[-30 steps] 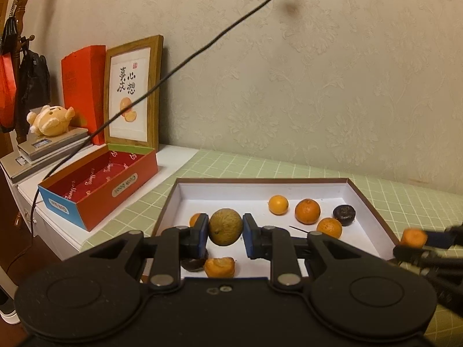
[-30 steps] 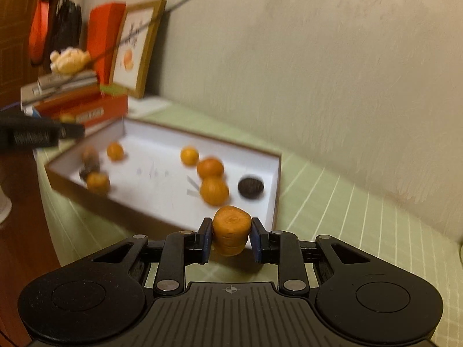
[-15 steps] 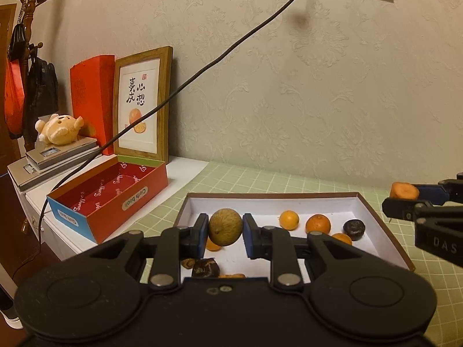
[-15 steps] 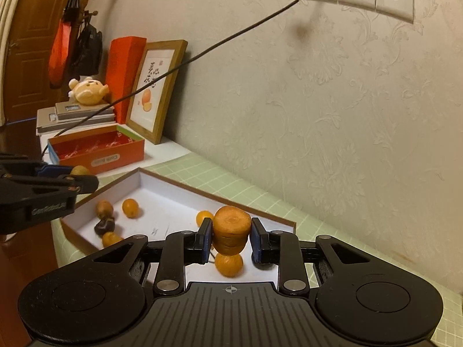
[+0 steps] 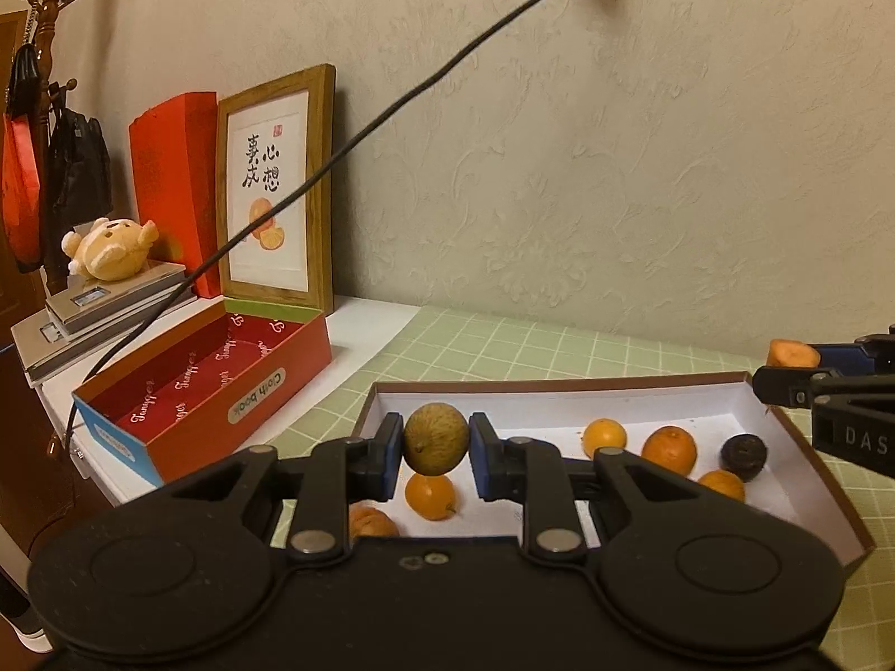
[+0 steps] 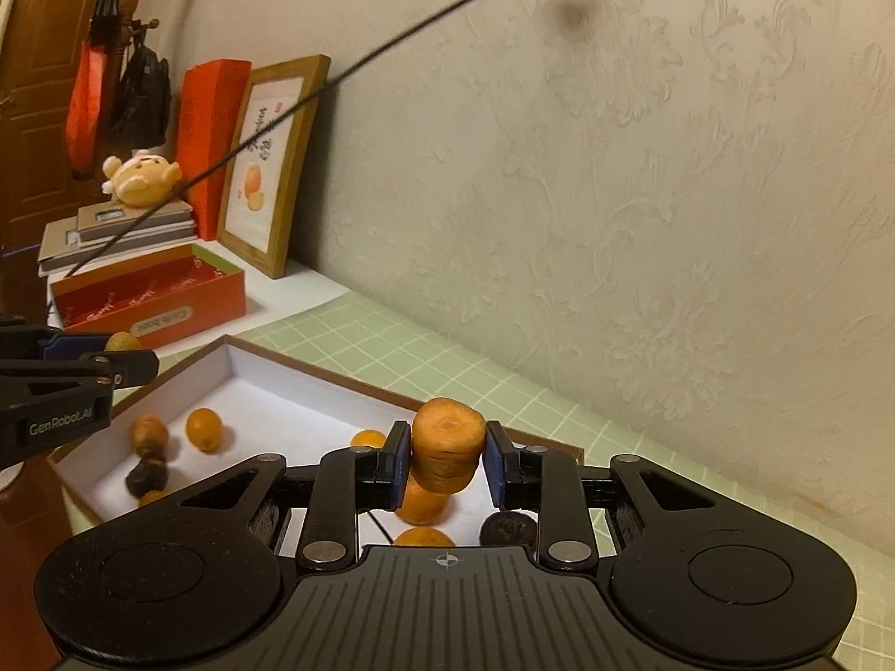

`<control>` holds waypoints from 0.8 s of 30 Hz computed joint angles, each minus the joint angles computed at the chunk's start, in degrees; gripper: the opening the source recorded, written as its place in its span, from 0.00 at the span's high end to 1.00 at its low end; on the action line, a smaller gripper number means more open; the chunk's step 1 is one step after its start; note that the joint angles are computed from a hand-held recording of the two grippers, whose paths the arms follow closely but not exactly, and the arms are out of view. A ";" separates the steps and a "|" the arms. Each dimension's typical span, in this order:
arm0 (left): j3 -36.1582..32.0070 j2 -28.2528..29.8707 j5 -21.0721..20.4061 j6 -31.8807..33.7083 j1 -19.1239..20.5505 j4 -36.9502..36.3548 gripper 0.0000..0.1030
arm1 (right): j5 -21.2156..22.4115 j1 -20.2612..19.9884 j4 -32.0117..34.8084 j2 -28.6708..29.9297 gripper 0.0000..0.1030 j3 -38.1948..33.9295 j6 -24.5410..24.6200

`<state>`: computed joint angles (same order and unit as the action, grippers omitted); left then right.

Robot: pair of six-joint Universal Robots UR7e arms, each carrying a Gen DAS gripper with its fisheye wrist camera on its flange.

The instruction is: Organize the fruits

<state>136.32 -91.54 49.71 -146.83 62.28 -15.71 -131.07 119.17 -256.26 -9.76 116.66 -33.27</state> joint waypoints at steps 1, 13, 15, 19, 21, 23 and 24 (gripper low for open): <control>-0.59 0.79 0.43 0.30 0.63 -0.15 0.85 | 0.36 -0.47 0.00 -0.01 0.73 -0.19 -0.15; -5.92 8.57 2.89 1.21 4.72 -3.63 0.85 | 4.53 -6.55 1.48 -1.04 0.73 -1.79 -1.45; -6.17 9.27 2.76 1.39 4.82 -4.49 0.85 | 5.05 -7.13 1.38 -1.18 0.73 -2.00 -1.75; -2.72 8.80 -0.39 6.02 3.82 -14.66 0.06 | 4.92 -8.26 -6.30 1.21 0.03 -4.45 -5.95; -1.22 7.74 0.42 8.82 3.83 -17.74 0.07 | 7.38 -8.89 -9.39 1.09 0.00 -3.41 -5.84; -1.30 7.25 0.53 8.52 3.85 -17.30 0.07 | 6.51 -8.71 -7.74 0.06 0.00 -2.91 -3.80; -1.33 7.16 0.41 8.91 3.85 -17.32 0.07 | 7.06 -8.81 -8.37 0.05 0.00 -2.68 -3.82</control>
<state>134.98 -84.38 50.12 -137.92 66.13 -33.04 -124.02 110.36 -264.62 -9.71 113.98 -37.08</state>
